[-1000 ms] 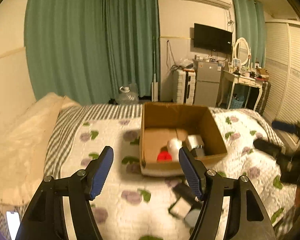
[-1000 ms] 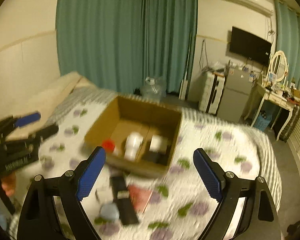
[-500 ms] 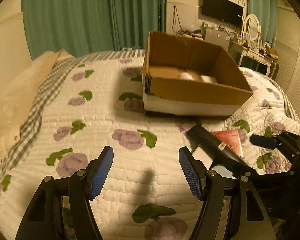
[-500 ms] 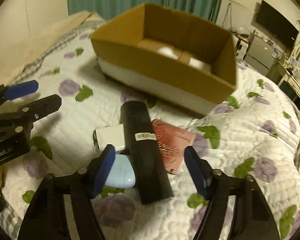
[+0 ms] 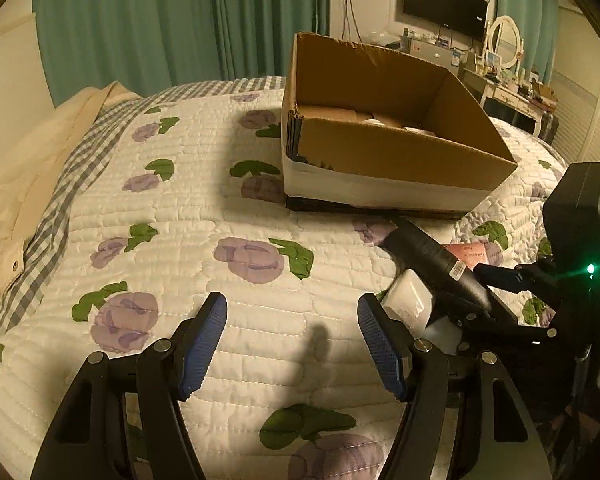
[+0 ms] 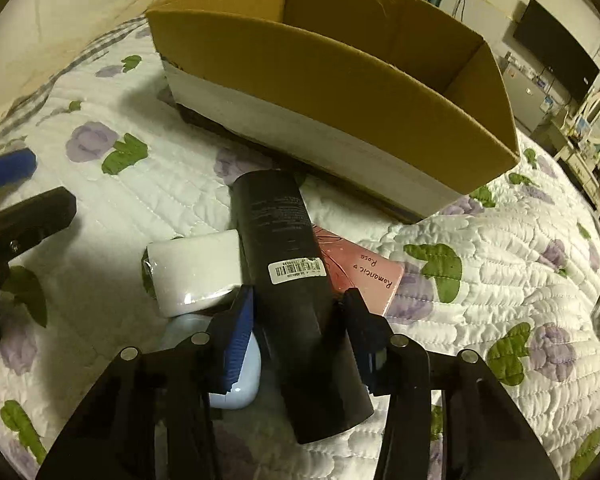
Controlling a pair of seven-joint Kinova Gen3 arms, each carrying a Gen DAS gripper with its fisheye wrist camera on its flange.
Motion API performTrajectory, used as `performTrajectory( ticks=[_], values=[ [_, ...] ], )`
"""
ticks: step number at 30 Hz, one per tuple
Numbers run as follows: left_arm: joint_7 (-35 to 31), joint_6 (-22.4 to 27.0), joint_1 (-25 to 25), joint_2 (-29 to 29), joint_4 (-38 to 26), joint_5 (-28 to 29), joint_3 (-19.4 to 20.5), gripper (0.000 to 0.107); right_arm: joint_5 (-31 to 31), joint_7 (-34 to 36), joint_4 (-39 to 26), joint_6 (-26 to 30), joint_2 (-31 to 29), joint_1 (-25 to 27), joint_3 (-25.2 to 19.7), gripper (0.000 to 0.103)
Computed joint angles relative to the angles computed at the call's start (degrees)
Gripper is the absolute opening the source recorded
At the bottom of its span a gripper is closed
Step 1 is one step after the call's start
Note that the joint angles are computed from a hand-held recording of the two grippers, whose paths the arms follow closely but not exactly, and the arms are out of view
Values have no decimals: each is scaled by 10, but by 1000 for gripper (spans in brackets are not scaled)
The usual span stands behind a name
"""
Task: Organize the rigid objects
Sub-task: 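Move both tools back to the bed and grasp the black remote with the right tool, then grasp the light-blue earbud case with the left tool while the right tool holds the remote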
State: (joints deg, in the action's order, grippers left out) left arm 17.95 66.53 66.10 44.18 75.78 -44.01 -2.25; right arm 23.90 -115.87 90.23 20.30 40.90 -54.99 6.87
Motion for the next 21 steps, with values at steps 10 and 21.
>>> performTrajectory(
  ticks=[10, 21],
  values=[
    [-5, 23, 10, 2, -22, -2, 1, 71, -22, 4, 108, -81, -91, -1, 22, 20],
    [-30, 37, 22, 24, -85, 5, 2, 71, -54, -9, 186, -133, -143, -11, 61, 18]
  ],
)
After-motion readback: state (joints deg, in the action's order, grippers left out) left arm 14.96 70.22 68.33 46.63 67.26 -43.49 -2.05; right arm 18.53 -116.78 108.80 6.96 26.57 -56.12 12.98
